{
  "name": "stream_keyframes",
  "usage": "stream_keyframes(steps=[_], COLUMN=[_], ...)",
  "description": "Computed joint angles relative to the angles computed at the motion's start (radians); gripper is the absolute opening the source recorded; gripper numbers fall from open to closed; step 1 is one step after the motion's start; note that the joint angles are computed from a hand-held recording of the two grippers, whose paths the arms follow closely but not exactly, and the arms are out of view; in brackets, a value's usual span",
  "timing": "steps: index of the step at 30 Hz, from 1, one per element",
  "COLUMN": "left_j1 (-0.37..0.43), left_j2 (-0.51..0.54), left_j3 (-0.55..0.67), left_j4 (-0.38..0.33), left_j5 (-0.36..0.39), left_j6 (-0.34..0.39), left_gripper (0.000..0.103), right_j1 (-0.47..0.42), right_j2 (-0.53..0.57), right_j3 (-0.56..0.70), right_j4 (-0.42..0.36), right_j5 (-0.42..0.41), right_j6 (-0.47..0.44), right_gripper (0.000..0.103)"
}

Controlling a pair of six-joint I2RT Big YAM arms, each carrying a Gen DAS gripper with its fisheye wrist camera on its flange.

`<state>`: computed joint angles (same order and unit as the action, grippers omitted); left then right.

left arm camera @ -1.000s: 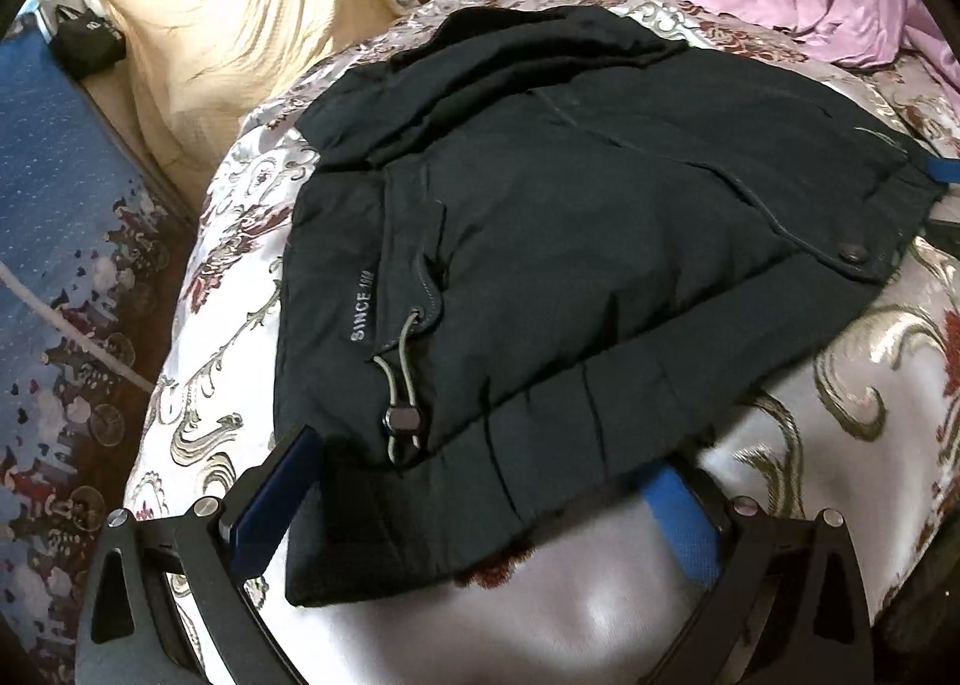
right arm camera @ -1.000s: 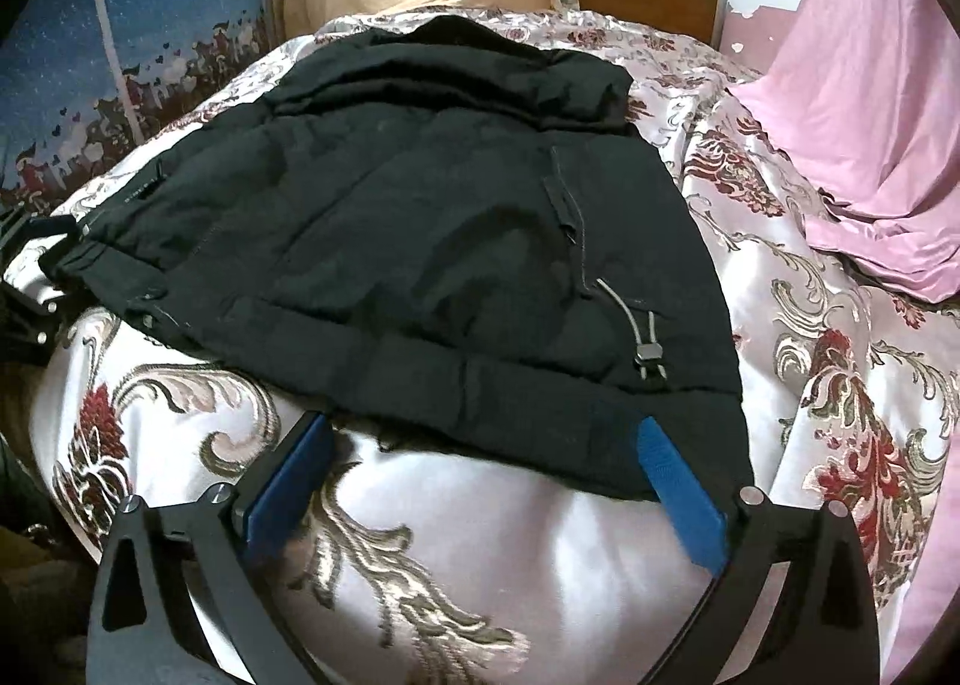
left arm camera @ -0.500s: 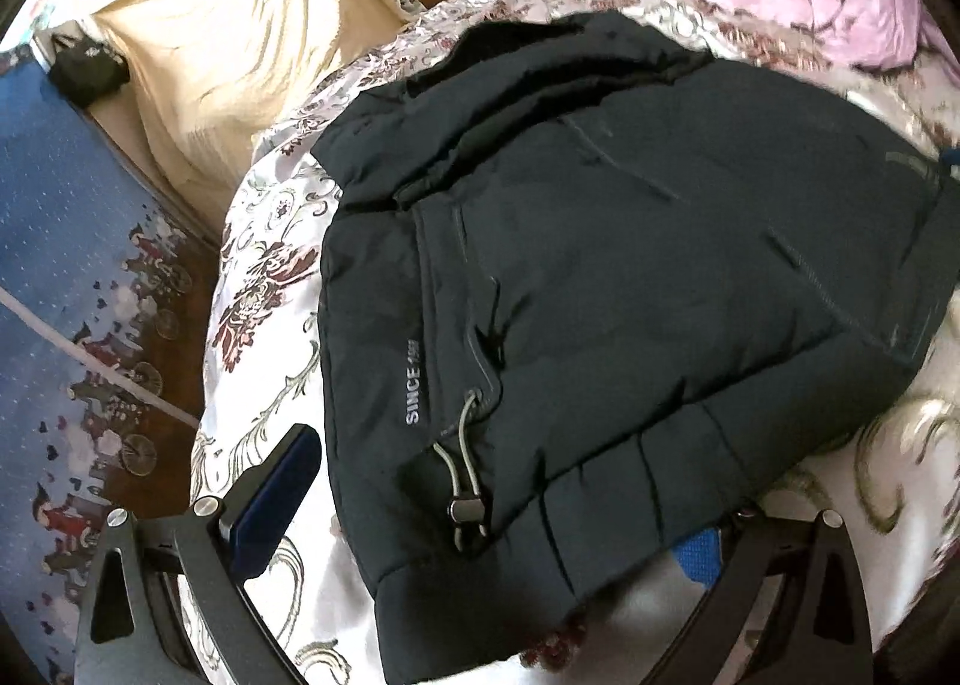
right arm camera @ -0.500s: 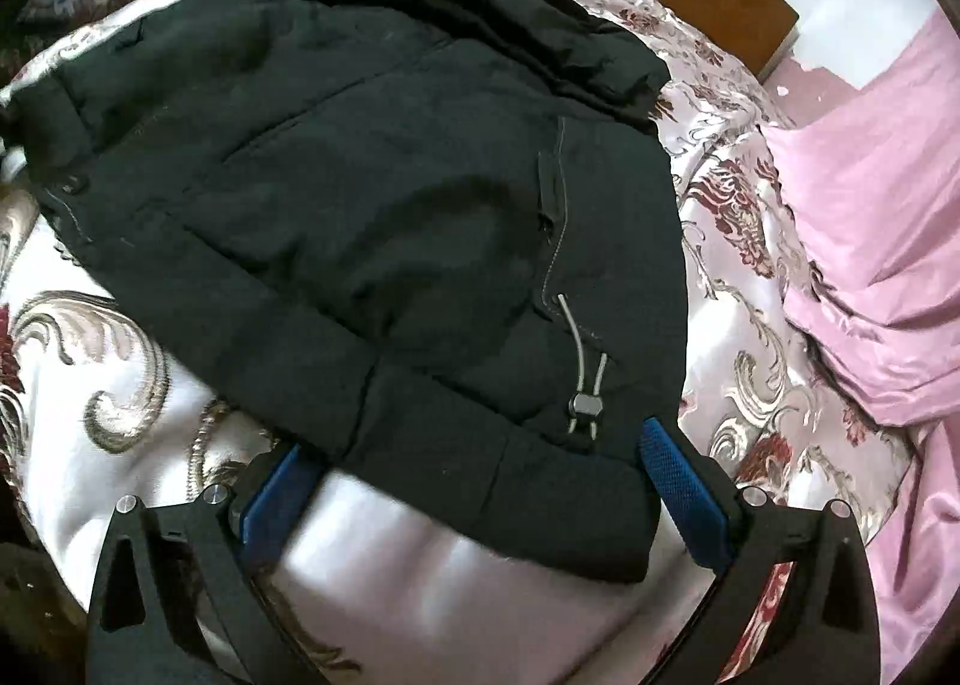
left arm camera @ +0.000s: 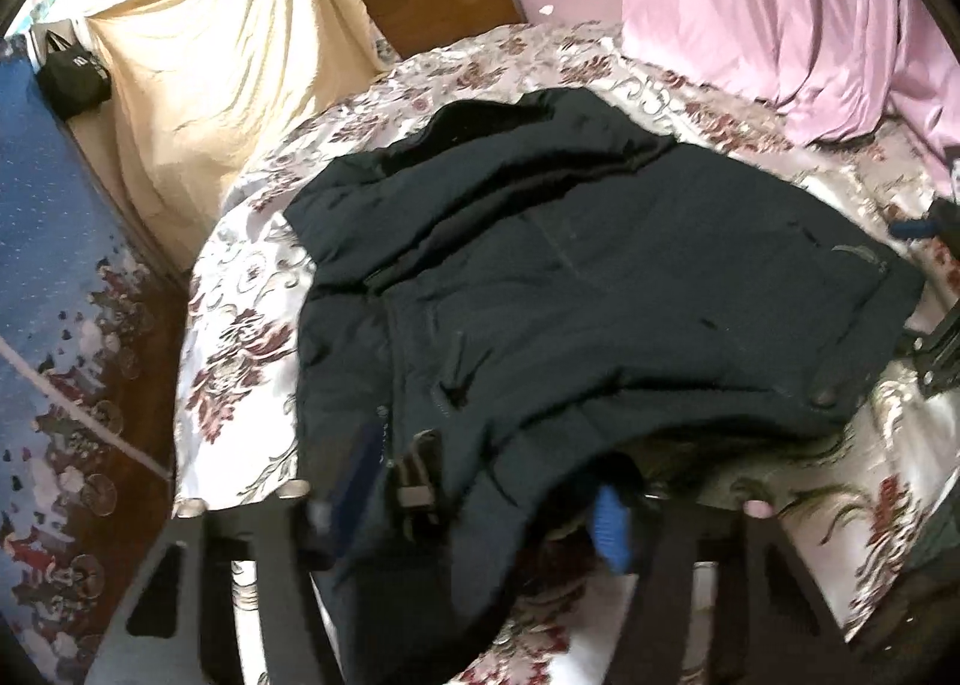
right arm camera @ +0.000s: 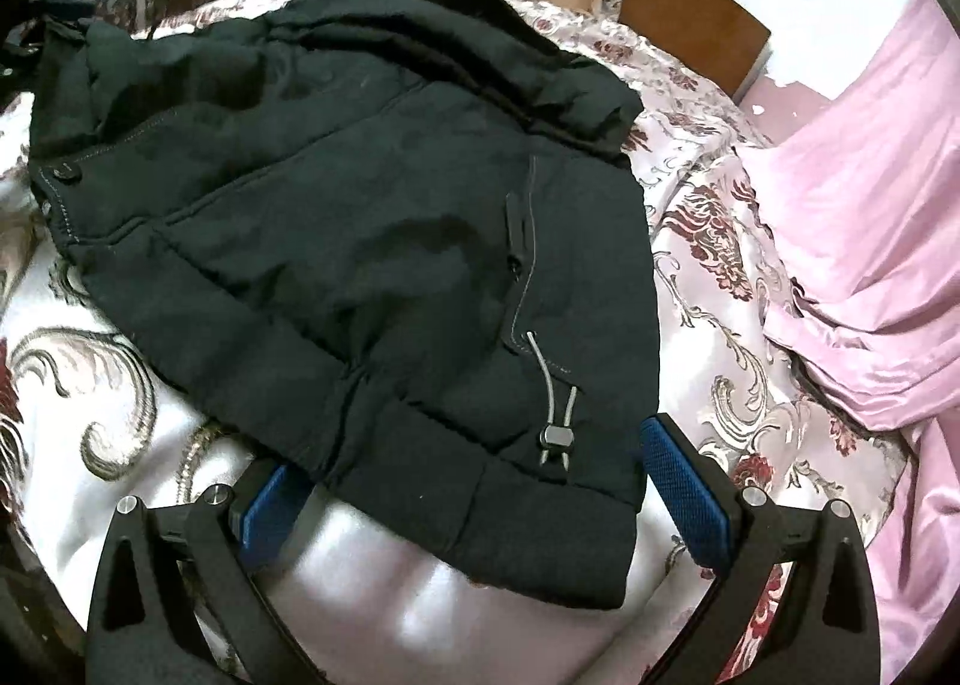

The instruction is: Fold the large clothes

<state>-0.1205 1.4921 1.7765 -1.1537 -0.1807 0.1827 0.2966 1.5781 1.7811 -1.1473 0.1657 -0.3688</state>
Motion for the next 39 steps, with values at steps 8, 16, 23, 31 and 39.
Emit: stream_keyframes(steps=[8, 16, 23, 31, 39], left_j1=[-0.024, -0.021, -0.019, -0.031, -0.09], left_j2=[-0.004, -0.064, -0.155, -0.276, -0.401], left_j3=[-0.014, -0.103, -0.248, -0.355, -0.349], left_j4=[0.05, 0.094, 0.202, 0.249, 0.12], left_j5=[-0.019, -0.016, -0.039, -0.063, -0.072], left_j6=[0.033, -0.006, -0.107, -0.178, -0.2], left_gripper=[0.036, 0.02, 0.012, 0.009, 0.009], right_j1=[-0.011, -0.014, -0.012, -0.005, 0.038], right_j2=[-0.045, -0.051, -0.088, -0.185, -0.362], right_j3=[-0.067, -0.082, -0.125, -0.214, -0.282], right_j4=[0.038, 0.101, 0.17, 0.259, 0.19], right_j5=[-0.055, -0.07, -0.086, -0.095, -0.042], right_j6=[-0.069, -0.062, 0.035, 0.063, 0.126], right_gripper=[0.101, 0.034, 0.015, 0.01, 0.009])
